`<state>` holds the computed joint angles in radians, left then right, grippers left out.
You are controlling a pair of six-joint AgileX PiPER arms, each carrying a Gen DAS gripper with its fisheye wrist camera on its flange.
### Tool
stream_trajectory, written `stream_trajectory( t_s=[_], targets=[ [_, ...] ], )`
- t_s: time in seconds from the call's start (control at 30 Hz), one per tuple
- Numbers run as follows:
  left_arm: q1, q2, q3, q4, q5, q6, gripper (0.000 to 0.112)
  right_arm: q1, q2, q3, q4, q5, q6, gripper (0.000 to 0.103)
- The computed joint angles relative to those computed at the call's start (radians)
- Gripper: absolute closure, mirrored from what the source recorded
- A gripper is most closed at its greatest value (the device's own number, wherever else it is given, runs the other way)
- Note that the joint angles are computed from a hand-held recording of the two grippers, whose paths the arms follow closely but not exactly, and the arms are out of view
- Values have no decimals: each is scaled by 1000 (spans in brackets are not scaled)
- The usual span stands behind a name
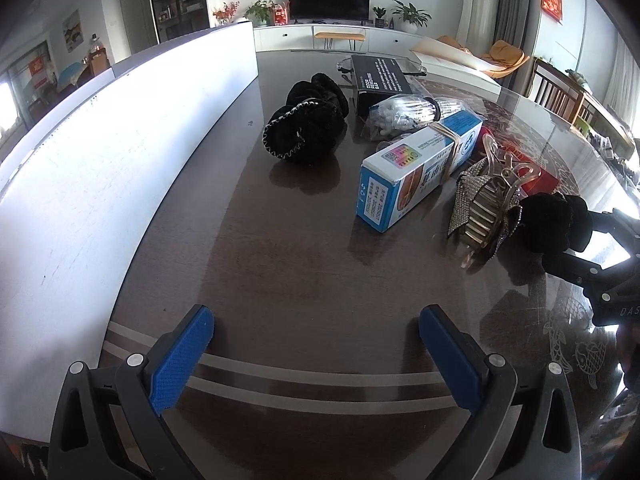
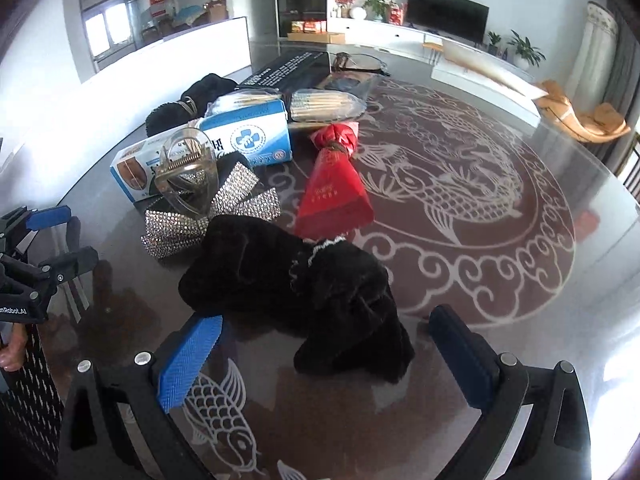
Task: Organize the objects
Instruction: 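Move the left tool toward the white-and-blue ointment box on the table, then grasp the white-and-blue ointment box with the left gripper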
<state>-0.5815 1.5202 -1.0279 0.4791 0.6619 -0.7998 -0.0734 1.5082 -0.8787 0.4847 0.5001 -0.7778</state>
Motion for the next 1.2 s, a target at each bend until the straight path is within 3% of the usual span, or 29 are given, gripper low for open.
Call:
stream_trajectory(
  t_s=[0.77,0.97,1.2],
  targets=[
    [-8,-1,5,26,-3,-39,9,2,3,-4,2,-1,-1,0],
    [-17,-20,54,102,-56,-109,9,2,3,-4,3,0,-3,0],
    [-2,-3,19,42,-35,-40,9,1,2,-3,5,0,-5,0]
  ],
)
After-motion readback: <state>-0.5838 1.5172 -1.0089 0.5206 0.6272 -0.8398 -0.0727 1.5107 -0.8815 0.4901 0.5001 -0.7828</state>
